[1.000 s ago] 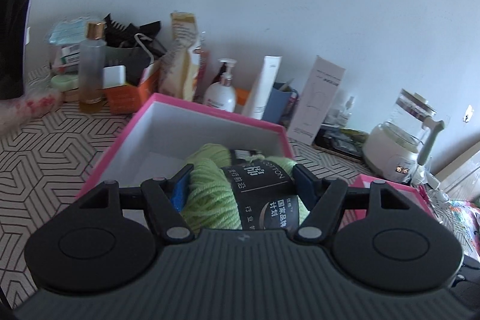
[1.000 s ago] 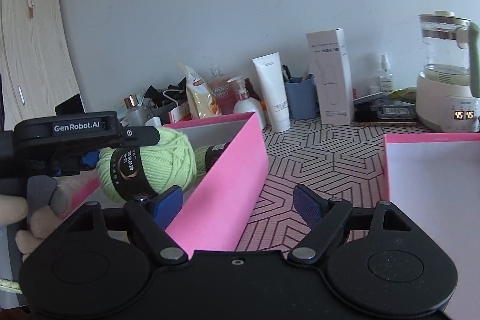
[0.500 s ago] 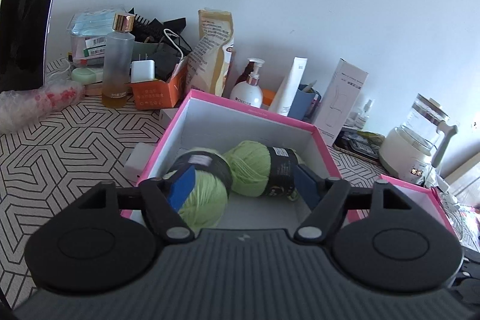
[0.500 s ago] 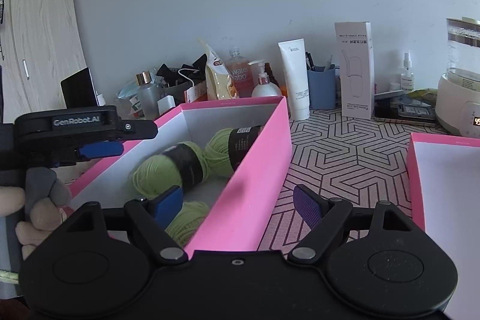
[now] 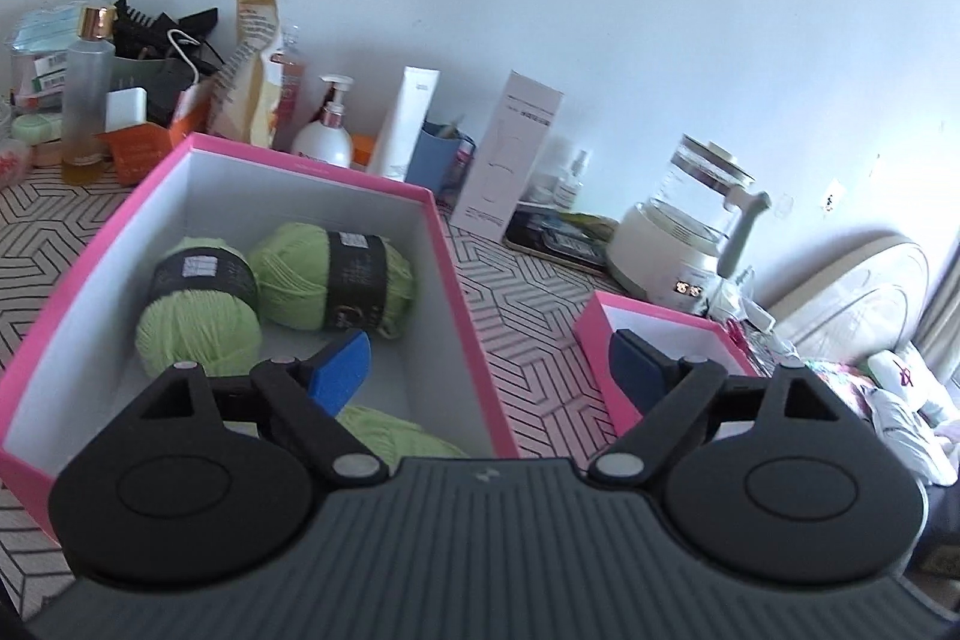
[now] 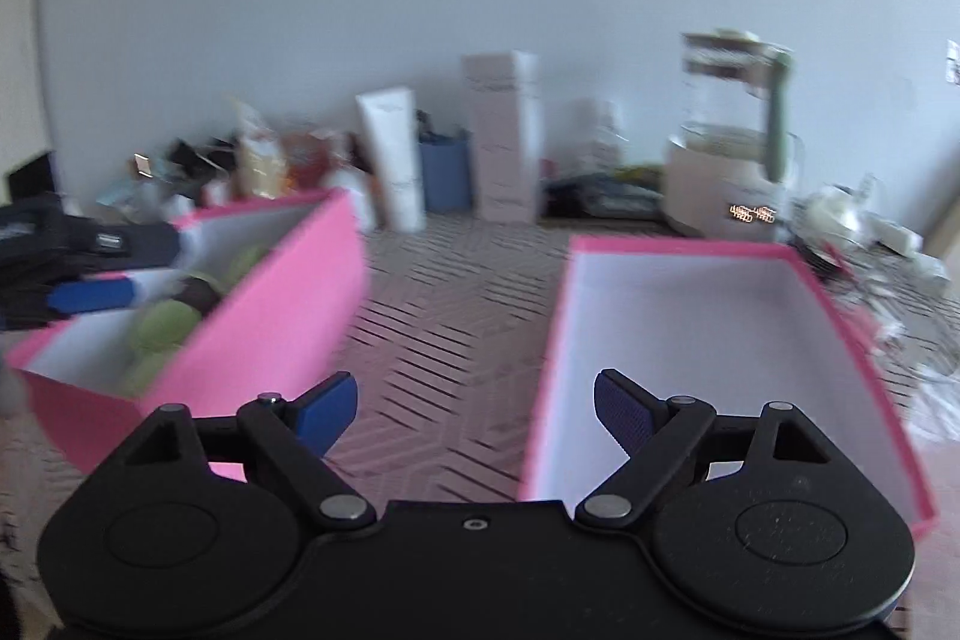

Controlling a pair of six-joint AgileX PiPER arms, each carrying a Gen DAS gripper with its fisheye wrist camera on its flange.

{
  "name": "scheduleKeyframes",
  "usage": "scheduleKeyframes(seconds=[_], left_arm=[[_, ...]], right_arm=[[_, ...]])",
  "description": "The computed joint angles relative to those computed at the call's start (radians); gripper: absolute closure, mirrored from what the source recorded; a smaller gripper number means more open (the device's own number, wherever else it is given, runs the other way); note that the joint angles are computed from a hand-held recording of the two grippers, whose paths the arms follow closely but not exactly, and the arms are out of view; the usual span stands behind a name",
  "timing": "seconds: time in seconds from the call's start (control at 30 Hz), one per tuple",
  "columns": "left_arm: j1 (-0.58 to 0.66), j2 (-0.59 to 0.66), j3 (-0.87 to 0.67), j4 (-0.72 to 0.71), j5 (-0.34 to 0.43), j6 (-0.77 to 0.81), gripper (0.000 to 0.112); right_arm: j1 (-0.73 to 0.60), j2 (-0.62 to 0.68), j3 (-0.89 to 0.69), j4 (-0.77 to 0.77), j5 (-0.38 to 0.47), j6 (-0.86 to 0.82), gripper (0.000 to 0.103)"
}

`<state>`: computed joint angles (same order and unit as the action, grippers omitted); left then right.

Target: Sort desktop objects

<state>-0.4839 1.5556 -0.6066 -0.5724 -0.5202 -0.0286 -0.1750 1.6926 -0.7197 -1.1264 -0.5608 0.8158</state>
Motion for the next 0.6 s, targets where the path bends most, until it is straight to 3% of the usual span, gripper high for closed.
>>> scheduleKeyframes(seconds=[0.03,0.13,0.33,0.4,0.5,0.6], left_arm=[[-0.016,-0.005,0.012,-0.013,-0.009,0.013,0.025],[-0.065,-0.034,0.057,-0.075,-0.025,0.096,0.025],[-0.131,-0.043,0.103,-0.151,-0.076,0.161,0.022],[-0.138,-0.028,0.107,-0.137,-0.084,0.148,0.022],[-0.155,-0.013,0.112,-0.158,-0.103,0.185,0.021],[-0.143,-0.028,0.122,-0.150,-0.098,0.177,0.021]], right_arm=[[-0.001,0.016,-0.020,-0.003,0.039,0.000,0.014],[0.032,0.075,-0.084,-0.050,0.167,0.022,0.033],[0.153,0.155,-0.193,-0.383,0.327,0.236,0.054],[0.179,0.192,-0.224,-0.427,0.338,0.275,0.068],[0.191,0.214,-0.236,-0.344,0.329,0.201,0.081],[0.181,0.207,-0.226,-0.335,0.307,0.202,0.081]])
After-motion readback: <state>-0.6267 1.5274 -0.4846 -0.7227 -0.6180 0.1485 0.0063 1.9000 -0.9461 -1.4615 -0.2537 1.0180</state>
